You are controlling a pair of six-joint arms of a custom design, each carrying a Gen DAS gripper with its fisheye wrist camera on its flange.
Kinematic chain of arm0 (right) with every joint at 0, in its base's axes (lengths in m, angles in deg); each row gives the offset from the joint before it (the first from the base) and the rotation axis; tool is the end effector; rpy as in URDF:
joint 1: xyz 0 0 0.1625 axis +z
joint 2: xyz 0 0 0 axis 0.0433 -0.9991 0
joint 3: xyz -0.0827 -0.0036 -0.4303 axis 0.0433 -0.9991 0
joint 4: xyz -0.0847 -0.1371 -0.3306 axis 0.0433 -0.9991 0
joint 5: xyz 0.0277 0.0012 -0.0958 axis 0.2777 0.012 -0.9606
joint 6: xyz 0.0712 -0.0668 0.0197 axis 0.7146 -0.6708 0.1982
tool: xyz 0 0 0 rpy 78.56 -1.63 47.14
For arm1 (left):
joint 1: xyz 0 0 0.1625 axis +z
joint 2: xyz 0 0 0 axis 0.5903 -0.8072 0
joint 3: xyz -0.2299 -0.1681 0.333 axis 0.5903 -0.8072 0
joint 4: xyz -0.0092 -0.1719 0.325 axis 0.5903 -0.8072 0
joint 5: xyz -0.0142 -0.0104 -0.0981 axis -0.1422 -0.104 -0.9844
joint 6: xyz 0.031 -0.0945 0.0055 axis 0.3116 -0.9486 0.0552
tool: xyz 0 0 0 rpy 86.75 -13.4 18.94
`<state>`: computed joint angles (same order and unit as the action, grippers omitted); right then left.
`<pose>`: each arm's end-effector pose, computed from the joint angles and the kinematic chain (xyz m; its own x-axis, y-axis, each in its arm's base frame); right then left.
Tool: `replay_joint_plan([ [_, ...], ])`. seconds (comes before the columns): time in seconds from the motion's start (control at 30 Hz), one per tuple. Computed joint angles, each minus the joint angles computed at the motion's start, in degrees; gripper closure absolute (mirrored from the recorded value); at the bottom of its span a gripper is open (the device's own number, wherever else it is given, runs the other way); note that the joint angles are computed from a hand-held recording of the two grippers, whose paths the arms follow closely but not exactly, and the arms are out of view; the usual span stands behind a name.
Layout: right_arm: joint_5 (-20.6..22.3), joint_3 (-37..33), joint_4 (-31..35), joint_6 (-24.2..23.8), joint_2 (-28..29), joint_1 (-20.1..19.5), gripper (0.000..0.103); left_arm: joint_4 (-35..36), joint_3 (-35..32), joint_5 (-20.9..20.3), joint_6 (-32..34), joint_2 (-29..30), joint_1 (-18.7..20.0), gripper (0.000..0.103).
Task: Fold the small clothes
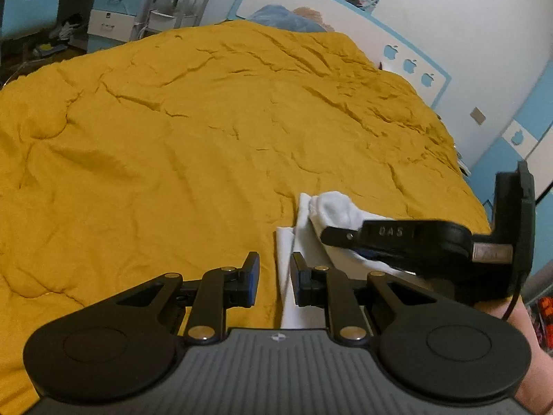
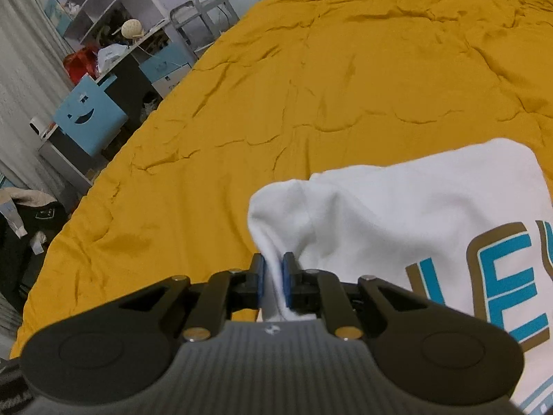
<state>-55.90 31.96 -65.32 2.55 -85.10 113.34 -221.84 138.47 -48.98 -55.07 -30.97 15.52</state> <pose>0.4825 -0.7363 0.0083 -0.8398 -0.4971 0.2182 -0.5359 0.8232 -0.1873 -0.1139 -0.4975 0.4076 -0.8666 -0.3982 -0.3008 0.0609 0.5138 -0.8557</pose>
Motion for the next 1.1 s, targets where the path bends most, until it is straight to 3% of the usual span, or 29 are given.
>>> replay_joint_plan([
  [0.1, 2.38, 0.2, 1.66, -0.06, -1.22, 0.39, 0.08, 5.25, 0.13, 1.3, -2.74, -2.18, -2.53, 0.083],
  [0.23, 4.26, 13.34, -4.94, -5.41, -8.84, 1.64, 0.08, 10.69, 0.91, 1.81, -6.61, -4.28, -6.32, 0.073],
  [0.4, 7.18, 28.21, -12.35, -9.41, -18.04, 2.34, 0.08, 11.72, 3.88, -2.06, -11.24, -5.44, -9.04, 0.061],
  [0.53, 5.56, 39.97, -19.61, -14.69, -25.25, 1.99, 0.08, 2.82, 8.7, -6.63, -10.5, -5.8, -9.12, 0.049],
  [0.8, -3.11, 59.96, -33.91, -21.16, -36.44, -2.03, 0.074, -19.4, 18.93, -15.84, -13.29, -5.79, -3.93, 0.046],
  [0.93, -7.85, 65.83, -38.73, -21.65, -39.05, -4.16, 0.072, -29.98, 21.08, -21.0, -13.27, -3.32, -0.14, 0.043],
  [1.03, -10.44, 68.18, -40.34, -22.0, -39.64, -5.36, 0.071, -34.81, 19.63, -23.86, -13.01, 0.21, 2.61, 0.031],
  [1.1, -11.21, 69.32, -41.04, -21.87, -39.85, -6.15, 0.07, -34.44, 17.9, -24.08, -12.82, 2.02, 4.18, 0.027],
])
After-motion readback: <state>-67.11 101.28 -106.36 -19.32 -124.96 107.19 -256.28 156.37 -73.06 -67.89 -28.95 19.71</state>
